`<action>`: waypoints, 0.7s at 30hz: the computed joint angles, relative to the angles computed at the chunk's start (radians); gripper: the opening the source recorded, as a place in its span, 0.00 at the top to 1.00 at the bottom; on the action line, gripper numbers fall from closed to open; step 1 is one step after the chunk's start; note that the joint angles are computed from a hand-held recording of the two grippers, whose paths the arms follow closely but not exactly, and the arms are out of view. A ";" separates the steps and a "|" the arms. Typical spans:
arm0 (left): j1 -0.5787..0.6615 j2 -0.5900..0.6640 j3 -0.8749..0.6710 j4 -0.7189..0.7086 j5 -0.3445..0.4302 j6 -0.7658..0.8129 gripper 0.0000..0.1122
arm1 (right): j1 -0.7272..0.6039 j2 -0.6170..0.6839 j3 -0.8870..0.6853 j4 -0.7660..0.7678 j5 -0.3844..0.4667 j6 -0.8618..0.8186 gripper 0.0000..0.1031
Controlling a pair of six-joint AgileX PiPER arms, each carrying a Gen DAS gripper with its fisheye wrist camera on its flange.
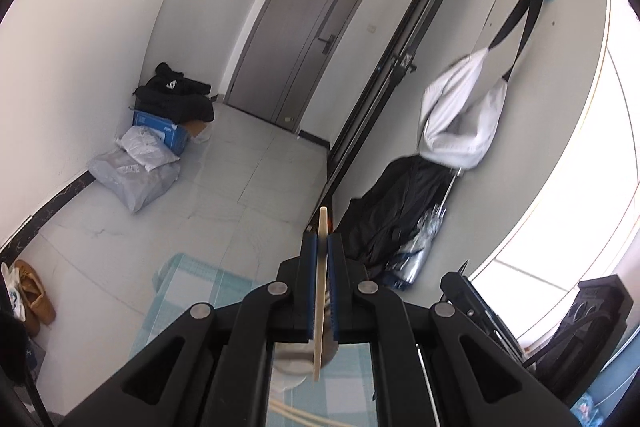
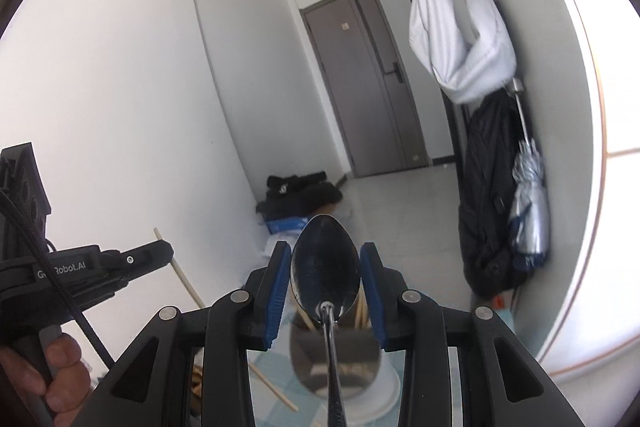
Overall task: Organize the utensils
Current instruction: 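Lift the spoon and chopstick and carry both above the caddy, then lower the spoon and chopstick into the caddy and open both tools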
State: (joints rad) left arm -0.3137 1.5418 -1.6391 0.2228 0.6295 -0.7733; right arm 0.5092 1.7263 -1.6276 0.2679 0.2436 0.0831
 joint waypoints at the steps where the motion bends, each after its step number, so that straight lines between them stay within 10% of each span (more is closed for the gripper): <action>1: 0.010 0.018 -0.037 -0.011 0.006 0.012 0.99 | -0.006 0.021 -0.047 0.013 0.018 -0.011 0.67; 21: 0.108 0.284 -0.311 -0.120 0.063 0.216 0.98 | -0.043 0.496 -0.758 0.025 0.173 0.041 0.67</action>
